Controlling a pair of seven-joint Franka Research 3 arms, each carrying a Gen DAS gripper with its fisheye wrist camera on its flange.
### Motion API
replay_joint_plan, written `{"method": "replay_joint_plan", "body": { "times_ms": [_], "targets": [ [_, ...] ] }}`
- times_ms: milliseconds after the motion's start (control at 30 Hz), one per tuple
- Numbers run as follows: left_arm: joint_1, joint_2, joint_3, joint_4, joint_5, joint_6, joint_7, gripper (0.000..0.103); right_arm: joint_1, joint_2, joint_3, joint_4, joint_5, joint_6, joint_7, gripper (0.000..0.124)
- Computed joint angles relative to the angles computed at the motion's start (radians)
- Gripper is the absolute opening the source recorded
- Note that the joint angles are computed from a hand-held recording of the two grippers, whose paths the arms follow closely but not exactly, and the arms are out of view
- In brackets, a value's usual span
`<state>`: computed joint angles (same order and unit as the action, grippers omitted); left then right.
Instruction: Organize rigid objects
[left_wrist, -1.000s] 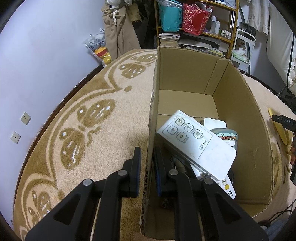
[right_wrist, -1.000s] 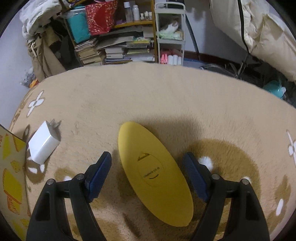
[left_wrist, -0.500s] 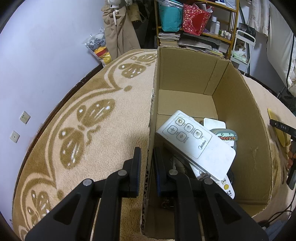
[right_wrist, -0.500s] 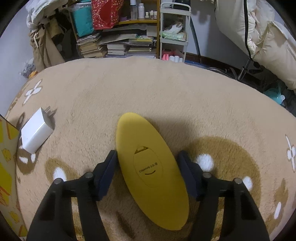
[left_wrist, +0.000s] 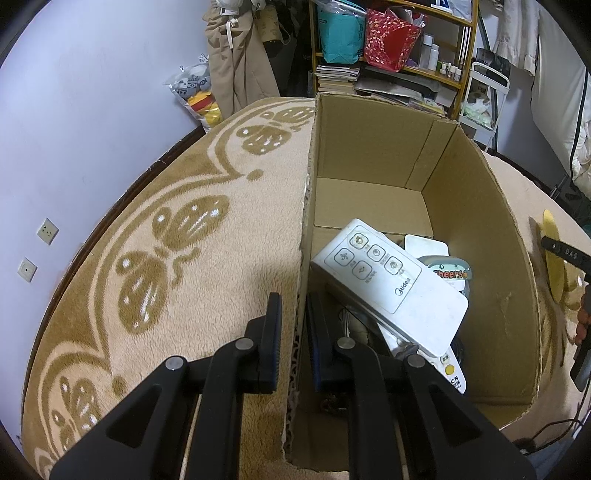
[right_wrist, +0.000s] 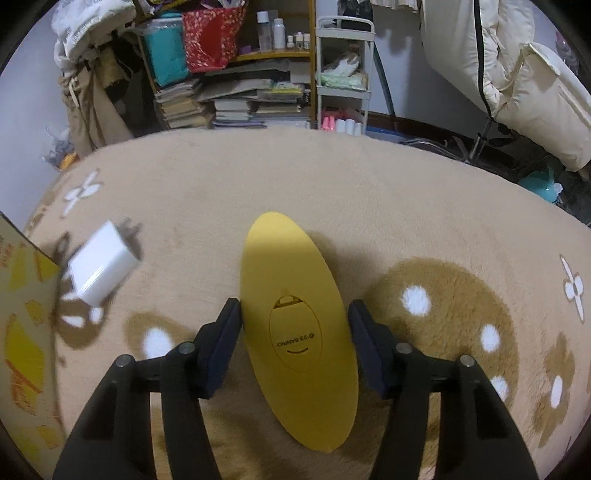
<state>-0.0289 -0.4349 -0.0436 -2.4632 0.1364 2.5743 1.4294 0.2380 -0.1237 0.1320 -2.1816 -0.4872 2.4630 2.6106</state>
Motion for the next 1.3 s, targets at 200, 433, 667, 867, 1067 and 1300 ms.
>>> {"method": "replay_joint_plan", "body": {
  "times_ms": [200, 433, 667, 867, 1067, 1300],
  "targets": [
    [-0.001, -0.002, -0.001, 0.001, -0.002, -0.003, -0.001, 0.013, 0.015, -0.006, 0.018, 0.026, -0.026, 0.035, 0.013, 0.06],
    [-0.002, -0.005, 0.0, 0.0, -0.004, -0.005, -0.001, 0.013, 0.043, 0.015, 0.038, 0.08, -0.072, 0.075, 0.011, 0.006],
    [-0.002, -0.006, -0.001, 0.0, -0.004, -0.007, -0.002, 0.013, 0.073, 0.045, 0.013, 0.075, 0.089, 0.165, -0.134, 0.001],
    [-0.003, -0.009, -0.002, 0.0, -0.004, -0.01, -0.005, 0.013, 0.062, 0.038, 0.014, 0.057, 0.076, 0.173, -0.072, 0.001],
    [-0.005, -0.012, -0.001, -0.001, -0.008, -0.012, -0.004, 0.013, 0.049, 0.055, -0.01, 0.039, 0.178, 0.211, -0.066, 0.037],
    [-0.008, -0.018, 0.0, -0.007, -0.012, -0.011, -0.005, 0.013, 0.043, 0.124, -0.038, 0.075, 0.226, 0.233, -0.051, 0.054]
  ]
}}
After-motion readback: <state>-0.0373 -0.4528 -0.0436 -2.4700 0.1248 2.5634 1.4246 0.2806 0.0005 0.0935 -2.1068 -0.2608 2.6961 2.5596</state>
